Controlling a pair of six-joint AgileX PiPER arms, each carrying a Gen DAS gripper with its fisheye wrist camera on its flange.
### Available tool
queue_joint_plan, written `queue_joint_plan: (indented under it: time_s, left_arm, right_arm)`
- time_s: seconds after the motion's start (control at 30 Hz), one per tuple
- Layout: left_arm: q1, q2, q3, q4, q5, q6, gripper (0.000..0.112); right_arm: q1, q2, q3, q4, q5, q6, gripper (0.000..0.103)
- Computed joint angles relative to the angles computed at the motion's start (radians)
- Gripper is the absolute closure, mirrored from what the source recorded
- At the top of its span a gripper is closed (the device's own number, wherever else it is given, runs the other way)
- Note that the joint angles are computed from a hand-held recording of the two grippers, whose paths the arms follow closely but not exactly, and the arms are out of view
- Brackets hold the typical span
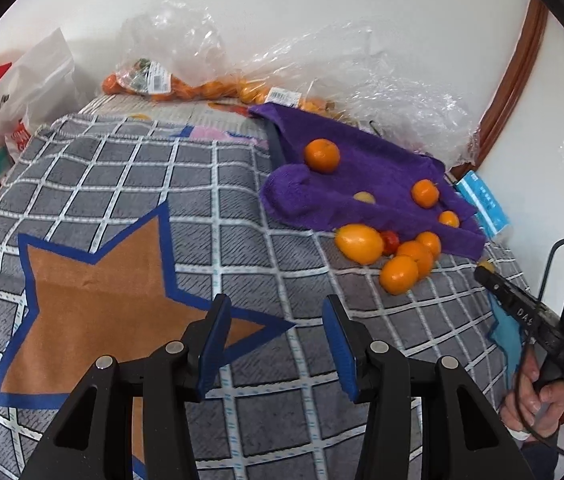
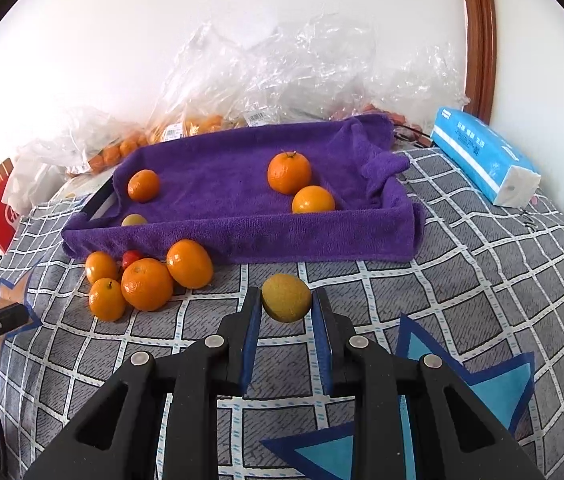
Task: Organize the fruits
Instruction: 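Grasp an oval orange fruit with the left gripper while the right holds the yellow-green fruit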
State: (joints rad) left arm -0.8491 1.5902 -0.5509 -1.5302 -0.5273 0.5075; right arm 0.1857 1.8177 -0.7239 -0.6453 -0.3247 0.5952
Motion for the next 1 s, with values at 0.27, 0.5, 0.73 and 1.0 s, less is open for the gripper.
queue_joint_plan:
  time_s: [0.27,0.5,0.73,1.0]
  left_arm:
    - [0.054,0.032,-0.114,-0.036,0.084,0.117,0.068]
    - [0.124,0.13,-0.227,0.082,0.197,0.031,0.069]
    - [0.165,0.233,-0.35,-0.063,0.225,0.203,0.069]
    - [0.208,0.289,-0.374,0.043,0.275,0.096,0.072]
  right_arm:
    - [-0.001,-0.023,0.032,0.11,-0.014,-0.154,0.078]
    - [-0.039,-0.004,0.008,-0.095,-0.028,0.051,0.078]
    - [-0.07,0.01,-0.008,-0.26,-0.055,0.21,0.078]
    - [-0.082,0.023,-0.029,-0.369,-0.06,0.312,0.078]
